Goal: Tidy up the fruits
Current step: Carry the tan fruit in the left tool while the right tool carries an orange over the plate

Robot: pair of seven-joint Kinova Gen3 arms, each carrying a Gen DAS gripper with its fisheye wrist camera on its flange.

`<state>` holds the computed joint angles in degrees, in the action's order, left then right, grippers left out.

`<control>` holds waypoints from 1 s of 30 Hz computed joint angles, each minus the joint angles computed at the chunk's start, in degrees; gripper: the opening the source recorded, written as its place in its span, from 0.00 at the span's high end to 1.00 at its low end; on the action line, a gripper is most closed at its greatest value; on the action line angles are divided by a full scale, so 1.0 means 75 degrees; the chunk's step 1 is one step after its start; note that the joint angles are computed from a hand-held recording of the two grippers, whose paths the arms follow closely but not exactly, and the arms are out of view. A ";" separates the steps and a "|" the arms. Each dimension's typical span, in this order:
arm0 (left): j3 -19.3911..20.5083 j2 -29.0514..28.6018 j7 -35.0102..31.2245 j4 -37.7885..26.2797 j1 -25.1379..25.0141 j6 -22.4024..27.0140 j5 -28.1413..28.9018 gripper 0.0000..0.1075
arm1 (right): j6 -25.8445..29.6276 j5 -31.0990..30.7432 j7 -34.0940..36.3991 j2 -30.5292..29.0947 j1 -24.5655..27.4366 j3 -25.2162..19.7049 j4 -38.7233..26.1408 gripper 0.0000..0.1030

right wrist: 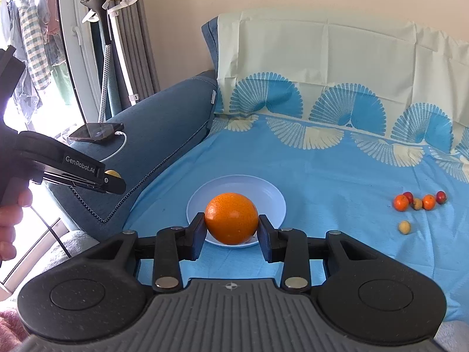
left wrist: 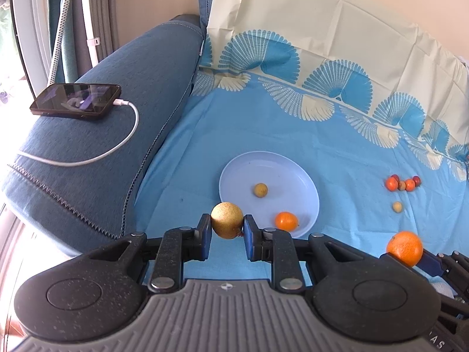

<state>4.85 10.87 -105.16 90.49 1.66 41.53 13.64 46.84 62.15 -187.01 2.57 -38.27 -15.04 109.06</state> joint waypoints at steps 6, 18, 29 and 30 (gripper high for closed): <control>0.0008 0.0731 0.0518 -0.0679 0.0340 0.0084 -0.0471 0.77 | -0.0634 -0.0049 0.0302 0.0424 0.0286 0.0365 -0.0177 0.62; -0.0054 0.2775 0.1482 -0.2625 0.1080 0.0757 -0.1387 0.77 | -0.1947 -0.1328 0.2105 0.1724 0.0892 0.1473 -0.0973 0.62; -0.0226 0.3917 0.1735 -0.3689 0.1601 0.0960 -0.1926 0.77 | -0.2488 -0.3015 0.4111 0.2926 0.1241 0.1952 -0.1882 0.62; -0.0241 0.4004 0.1742 -0.3778 0.1628 0.1006 -0.1978 0.77 | -0.2519 -0.3136 0.4265 0.2999 0.1243 0.1991 -0.1939 0.62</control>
